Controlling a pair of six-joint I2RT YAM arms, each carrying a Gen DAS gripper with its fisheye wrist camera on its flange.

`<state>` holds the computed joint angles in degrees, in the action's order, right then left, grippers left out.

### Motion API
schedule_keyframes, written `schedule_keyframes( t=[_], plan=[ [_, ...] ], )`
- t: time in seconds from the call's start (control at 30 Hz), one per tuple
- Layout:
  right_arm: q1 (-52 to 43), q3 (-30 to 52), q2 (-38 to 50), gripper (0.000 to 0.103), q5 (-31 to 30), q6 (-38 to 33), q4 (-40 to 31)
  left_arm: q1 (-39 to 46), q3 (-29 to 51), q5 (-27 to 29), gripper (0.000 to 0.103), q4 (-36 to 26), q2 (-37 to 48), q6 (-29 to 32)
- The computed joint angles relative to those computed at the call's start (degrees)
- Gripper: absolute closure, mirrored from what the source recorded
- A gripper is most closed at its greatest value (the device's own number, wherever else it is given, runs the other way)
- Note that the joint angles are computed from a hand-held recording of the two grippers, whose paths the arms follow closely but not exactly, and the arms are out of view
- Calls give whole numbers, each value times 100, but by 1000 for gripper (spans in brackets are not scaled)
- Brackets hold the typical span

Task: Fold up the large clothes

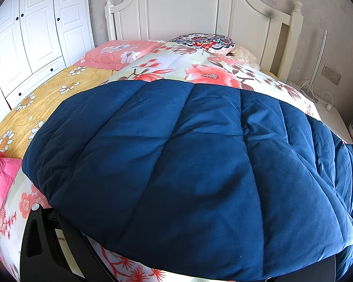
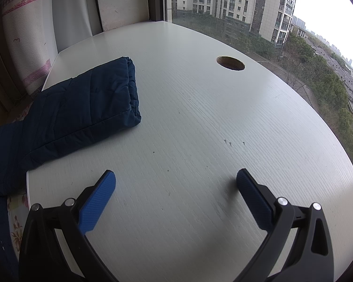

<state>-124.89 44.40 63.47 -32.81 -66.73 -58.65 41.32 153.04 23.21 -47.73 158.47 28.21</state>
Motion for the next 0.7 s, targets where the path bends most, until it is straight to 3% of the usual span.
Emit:
schedule_keyframes(
  t=[0.7],
  plan=[
    [-2,2,1,2,-1,-3,-3,0,33,0,4,-17,16,0]
  ],
)
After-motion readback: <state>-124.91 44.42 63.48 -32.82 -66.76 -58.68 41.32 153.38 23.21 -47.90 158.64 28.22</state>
